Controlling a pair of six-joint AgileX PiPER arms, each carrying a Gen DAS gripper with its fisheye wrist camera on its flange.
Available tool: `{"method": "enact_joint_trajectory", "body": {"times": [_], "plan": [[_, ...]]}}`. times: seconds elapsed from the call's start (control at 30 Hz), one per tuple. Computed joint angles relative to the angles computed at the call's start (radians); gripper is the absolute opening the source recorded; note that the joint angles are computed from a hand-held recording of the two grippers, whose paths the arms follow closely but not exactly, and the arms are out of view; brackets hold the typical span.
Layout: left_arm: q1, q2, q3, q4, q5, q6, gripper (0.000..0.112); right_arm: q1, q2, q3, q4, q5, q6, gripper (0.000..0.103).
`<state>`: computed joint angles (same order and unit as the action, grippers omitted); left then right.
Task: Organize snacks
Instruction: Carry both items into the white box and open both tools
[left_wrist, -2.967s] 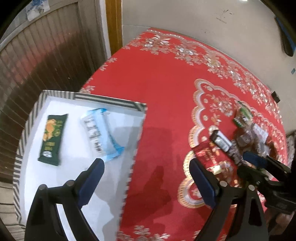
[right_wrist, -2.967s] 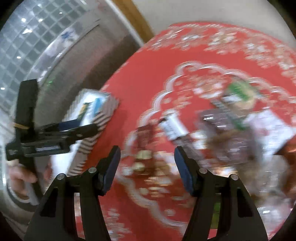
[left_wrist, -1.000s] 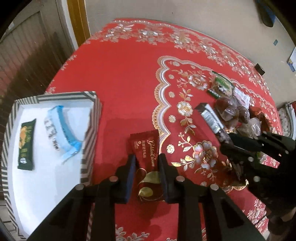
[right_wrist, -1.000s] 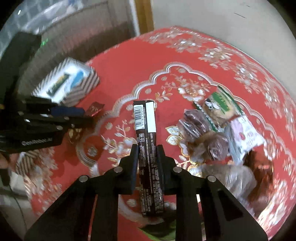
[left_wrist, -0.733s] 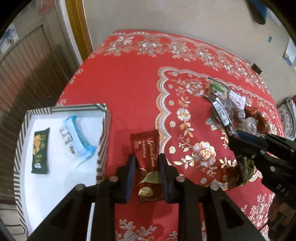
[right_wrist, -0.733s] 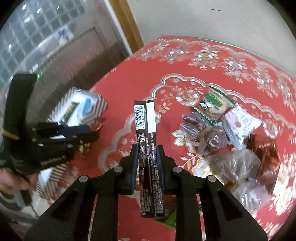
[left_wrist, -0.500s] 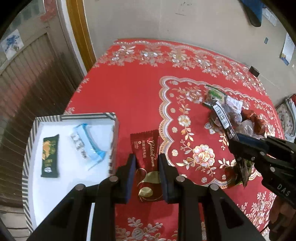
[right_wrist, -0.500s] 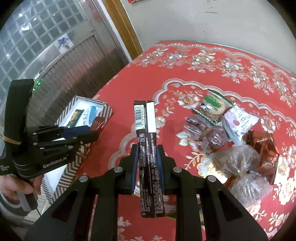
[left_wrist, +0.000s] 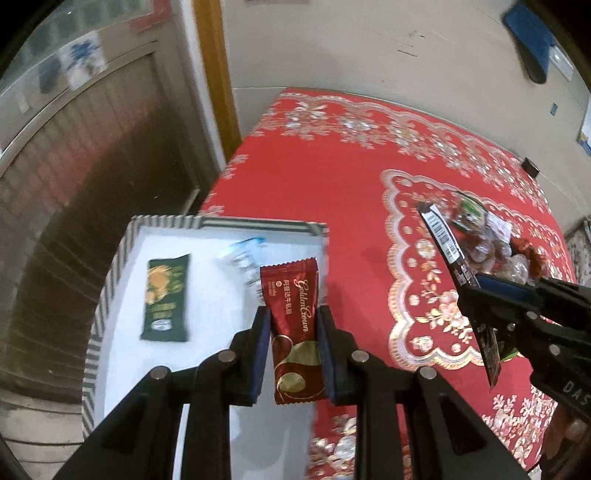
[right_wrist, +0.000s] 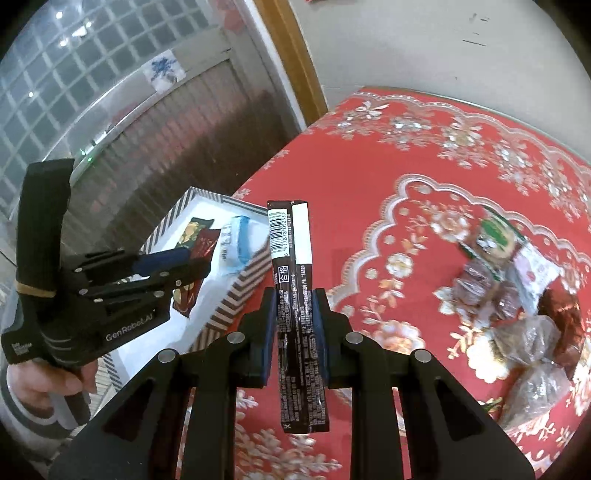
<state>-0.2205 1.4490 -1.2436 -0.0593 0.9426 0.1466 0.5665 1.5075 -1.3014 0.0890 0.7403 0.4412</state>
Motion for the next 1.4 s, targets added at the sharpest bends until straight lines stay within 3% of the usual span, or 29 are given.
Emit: {"method": "enact_joint_trajectory", "body": {"times": [0.5, 1.07, 1.4], "plan": [[0.215, -0.014, 0.054, -0.058, -0.017, 0.113, 0.027, 0.099, 0.242, -0.329, 0.027, 0.096, -0.043, 0.018], [0.324, -0.014, 0.116, -0.038, -0.043, 0.133, 0.027, 0.134, 0.476, -0.635, 0.052, 0.186, -0.034, 0.018], [0.361, 0.004, 0.115, -0.041, -0.043, 0.148, 0.027, 0.134, 0.544, -0.711, 0.065, 0.227, -0.042, 0.018]]}}
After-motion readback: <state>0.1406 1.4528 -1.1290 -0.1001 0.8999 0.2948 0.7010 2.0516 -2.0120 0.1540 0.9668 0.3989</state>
